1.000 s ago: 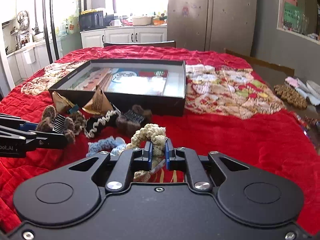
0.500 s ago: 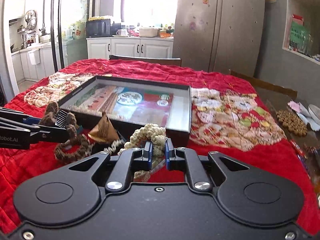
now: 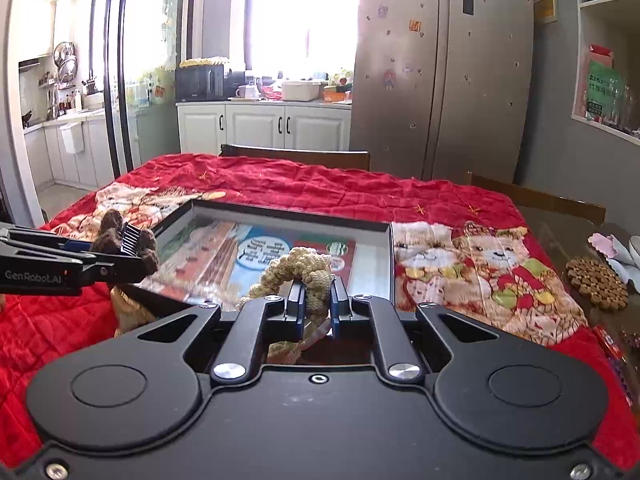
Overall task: Organize objects
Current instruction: 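Lift brown clip with left tool over the black box while right tool carries cream scrunchie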
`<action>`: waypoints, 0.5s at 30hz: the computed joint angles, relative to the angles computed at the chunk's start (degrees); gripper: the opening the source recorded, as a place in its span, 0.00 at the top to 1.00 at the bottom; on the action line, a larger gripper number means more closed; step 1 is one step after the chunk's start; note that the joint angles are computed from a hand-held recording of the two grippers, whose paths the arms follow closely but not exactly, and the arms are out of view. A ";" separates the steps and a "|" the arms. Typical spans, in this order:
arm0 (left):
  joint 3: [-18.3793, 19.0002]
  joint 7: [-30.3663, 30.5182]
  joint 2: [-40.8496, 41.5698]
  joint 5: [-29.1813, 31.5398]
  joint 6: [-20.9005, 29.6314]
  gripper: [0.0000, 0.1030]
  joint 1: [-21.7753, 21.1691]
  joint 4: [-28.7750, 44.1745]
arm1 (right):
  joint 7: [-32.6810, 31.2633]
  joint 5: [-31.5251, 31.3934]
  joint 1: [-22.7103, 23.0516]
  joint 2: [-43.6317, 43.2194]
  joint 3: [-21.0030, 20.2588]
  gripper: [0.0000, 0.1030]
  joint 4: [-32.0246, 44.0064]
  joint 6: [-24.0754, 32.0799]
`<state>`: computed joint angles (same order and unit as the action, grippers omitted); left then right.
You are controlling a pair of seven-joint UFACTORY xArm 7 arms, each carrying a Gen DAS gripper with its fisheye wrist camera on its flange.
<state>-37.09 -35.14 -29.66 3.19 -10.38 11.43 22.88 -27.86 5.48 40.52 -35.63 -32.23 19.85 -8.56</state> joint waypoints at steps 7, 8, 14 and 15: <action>-7.35 0.34 3.24 -0.15 -0.97 0.63 9.48 3.69 | 2.56 -1.70 5.64 7.00 -3.96 0.89 4.87 -3.34; -8.39 0.38 3.51 -0.20 -1.01 0.63 10.70 4.12 | 3.08 -2.26 6.84 7.81 -5.08 0.89 5.57 -3.63; -15.33 0.43 5.72 0.35 -0.54 0.63 19.74 7.67 | 7.42 -5.83 13.96 13.74 -11.46 0.89 10.00 -5.75; -16.35 0.36 6.17 0.59 -0.63 0.63 21.12 8.21 | 8.27 -6.51 15.41 14.79 -12.86 0.89 10.74 -6.22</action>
<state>-53.44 -34.78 -23.48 3.77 -11.01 32.54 31.09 -19.59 -1.03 55.93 -20.84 -45.09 30.59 -14.78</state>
